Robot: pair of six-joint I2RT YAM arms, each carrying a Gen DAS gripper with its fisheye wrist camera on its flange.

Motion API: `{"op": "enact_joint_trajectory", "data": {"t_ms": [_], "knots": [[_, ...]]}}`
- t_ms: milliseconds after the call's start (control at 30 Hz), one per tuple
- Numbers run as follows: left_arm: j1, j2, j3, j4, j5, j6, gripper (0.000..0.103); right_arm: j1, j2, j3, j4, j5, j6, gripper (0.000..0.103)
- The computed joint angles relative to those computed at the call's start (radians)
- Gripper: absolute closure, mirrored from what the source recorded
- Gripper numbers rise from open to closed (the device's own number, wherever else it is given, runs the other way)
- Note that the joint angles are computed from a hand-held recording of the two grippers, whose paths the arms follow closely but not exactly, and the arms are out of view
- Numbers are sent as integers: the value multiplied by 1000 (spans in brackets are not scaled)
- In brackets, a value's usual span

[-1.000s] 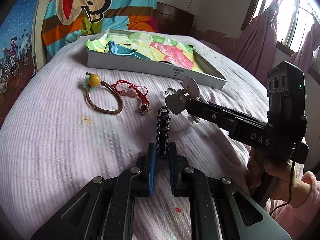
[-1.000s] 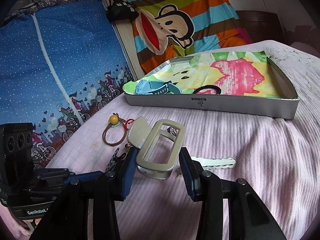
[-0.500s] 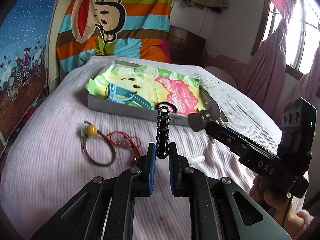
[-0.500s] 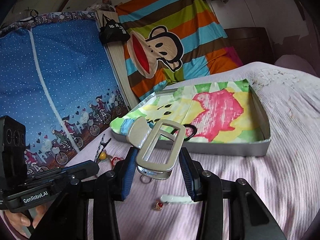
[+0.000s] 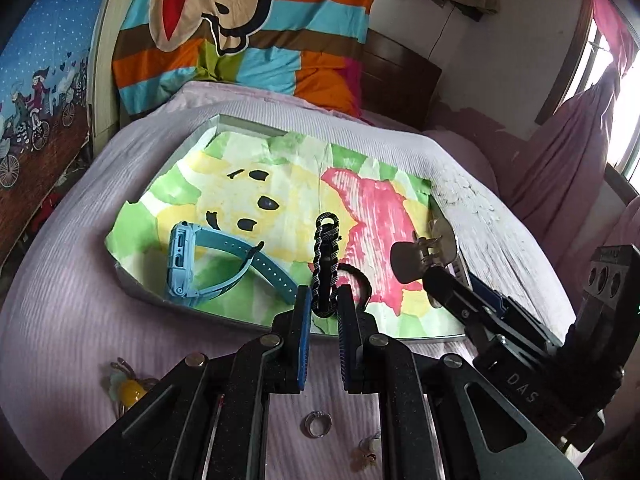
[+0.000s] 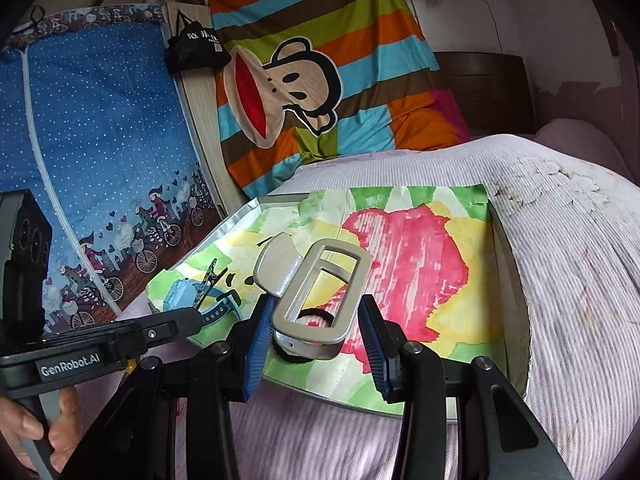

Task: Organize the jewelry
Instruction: 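Carry the bracelet in the left tool while the right tool carries the claw clip to the tray, then open the left tool over the tray while the right tool releases the claw clip there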

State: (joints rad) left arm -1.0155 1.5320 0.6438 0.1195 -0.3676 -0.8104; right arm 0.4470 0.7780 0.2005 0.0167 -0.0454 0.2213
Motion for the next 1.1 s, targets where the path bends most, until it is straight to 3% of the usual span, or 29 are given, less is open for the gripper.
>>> {"op": "enact_joint_trajectory", "data": {"t_ms": [333,533,600,667,733,833,933,967,1100], "knots": [[19,140,13,67,21,35,93,-54,248,-6,122,-68,-4,62],[22,137,7,77,4,48,92,-61,213,-29,126,-75,10,58],[15,116,-16,88,-12,38,88,-56,189,-25,97,-53,18,49],[-3,80,-48,103,-43,19,73,-41,136,-28,55,-24,31,41],[-30,33,-82,109,-96,-4,64,-27,63,-32,7,-8,47,36],[-83,-45,-102,41,-194,-38,59,39,-95,-36,-97,81,68,23],[-153,-125,-116,-49,-306,-75,43,160,-265,-26,-222,212,94,7],[-178,-155,-124,-78,-345,-103,35,218,-320,-19,-271,278,109,0],[-294,-250,-116,-291,-503,-253,22,578,-425,11,-437,685,244,0]]}}
